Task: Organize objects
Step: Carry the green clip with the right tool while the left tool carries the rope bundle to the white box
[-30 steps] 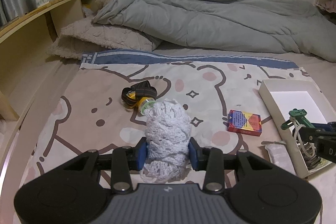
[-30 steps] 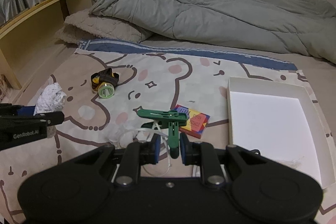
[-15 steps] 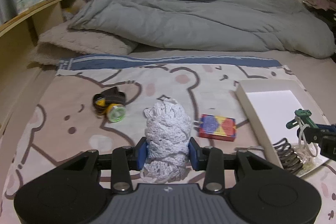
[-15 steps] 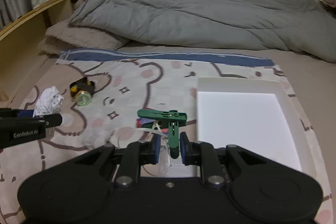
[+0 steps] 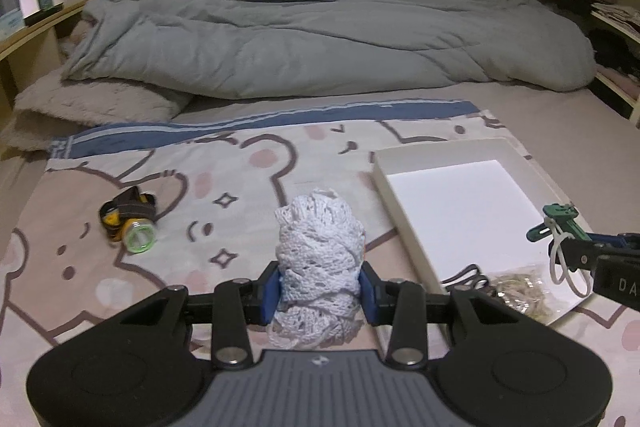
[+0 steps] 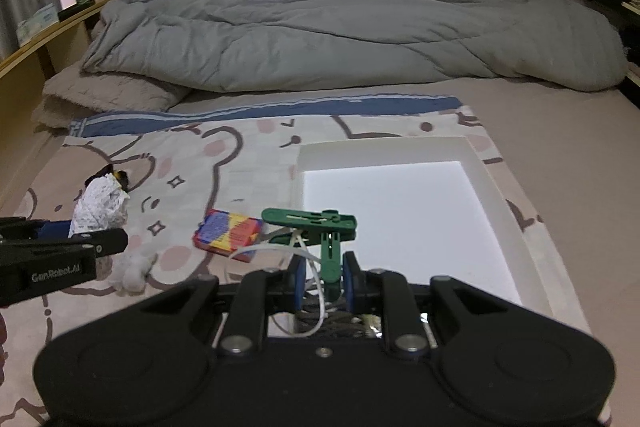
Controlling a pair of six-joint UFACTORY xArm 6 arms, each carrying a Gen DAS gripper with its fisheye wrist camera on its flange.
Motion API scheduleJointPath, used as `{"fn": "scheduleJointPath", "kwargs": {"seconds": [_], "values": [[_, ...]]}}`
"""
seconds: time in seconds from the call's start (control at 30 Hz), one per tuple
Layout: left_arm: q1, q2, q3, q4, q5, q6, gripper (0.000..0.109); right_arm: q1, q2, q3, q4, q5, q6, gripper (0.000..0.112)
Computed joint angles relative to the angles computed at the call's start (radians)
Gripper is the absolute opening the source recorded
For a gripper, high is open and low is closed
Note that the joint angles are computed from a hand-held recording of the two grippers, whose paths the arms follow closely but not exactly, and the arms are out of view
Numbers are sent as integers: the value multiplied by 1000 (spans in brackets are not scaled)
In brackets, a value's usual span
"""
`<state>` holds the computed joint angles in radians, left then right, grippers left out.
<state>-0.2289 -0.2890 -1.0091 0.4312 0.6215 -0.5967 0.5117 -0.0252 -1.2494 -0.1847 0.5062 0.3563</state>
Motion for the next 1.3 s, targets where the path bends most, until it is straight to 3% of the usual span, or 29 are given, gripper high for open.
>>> {"fn": "scheduleJointPath", "kwargs": {"seconds": [0.63,1.07,1.3], "values": [[-96,115,-103,-47,-41,31,42,-99,-54,66,9,-19,-13,20],[-156,270,-267,-145,-65,132,41,-182,65,-96,-18,68,-31,20],[-190,386,-371,-245,-61,178,41,-249,115,-69,32,52,-33,20]]}}
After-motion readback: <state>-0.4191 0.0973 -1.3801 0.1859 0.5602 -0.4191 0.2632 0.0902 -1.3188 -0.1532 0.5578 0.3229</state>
